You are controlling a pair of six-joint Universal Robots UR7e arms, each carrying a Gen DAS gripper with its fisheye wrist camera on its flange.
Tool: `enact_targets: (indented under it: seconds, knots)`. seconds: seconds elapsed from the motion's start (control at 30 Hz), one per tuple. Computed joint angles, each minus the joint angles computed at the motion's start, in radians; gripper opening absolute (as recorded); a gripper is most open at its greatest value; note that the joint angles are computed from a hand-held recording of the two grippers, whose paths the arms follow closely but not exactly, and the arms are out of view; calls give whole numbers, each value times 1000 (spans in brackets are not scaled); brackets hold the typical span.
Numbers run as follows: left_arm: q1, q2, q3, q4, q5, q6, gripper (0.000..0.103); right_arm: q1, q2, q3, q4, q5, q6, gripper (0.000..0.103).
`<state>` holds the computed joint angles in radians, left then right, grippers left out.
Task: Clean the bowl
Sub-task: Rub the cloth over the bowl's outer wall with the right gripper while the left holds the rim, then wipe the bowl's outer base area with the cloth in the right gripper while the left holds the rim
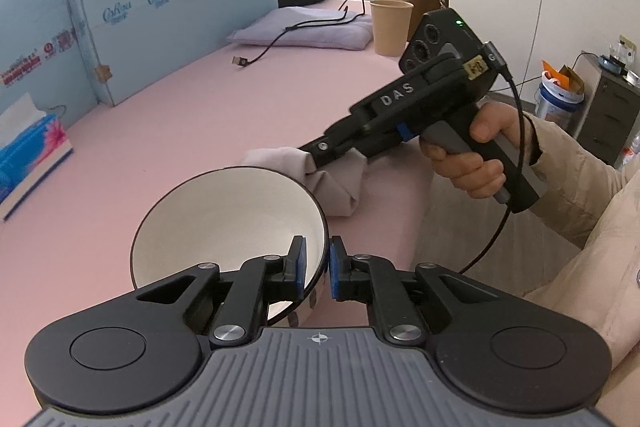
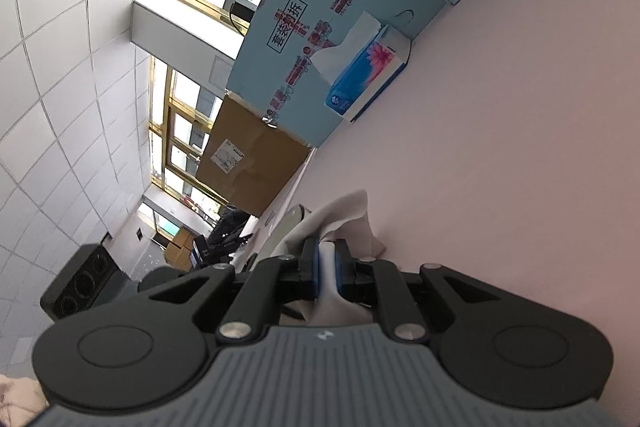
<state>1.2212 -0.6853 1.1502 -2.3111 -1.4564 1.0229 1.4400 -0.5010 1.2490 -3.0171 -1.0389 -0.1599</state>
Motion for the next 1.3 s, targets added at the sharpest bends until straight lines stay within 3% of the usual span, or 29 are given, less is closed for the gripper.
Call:
enact_targets:
  seconds: [0.63,1.03,1.3]
  knots:
    - [3,-10,20,0,1,21,16,29,62,-208,287,-42,-97,11]
    - [3,-13,25,11,5,32,17,43,146,-449,617,-35,-193,12]
    - [5,-9,17,17,6,32,18,60,265,-715,886,-21,-271,12]
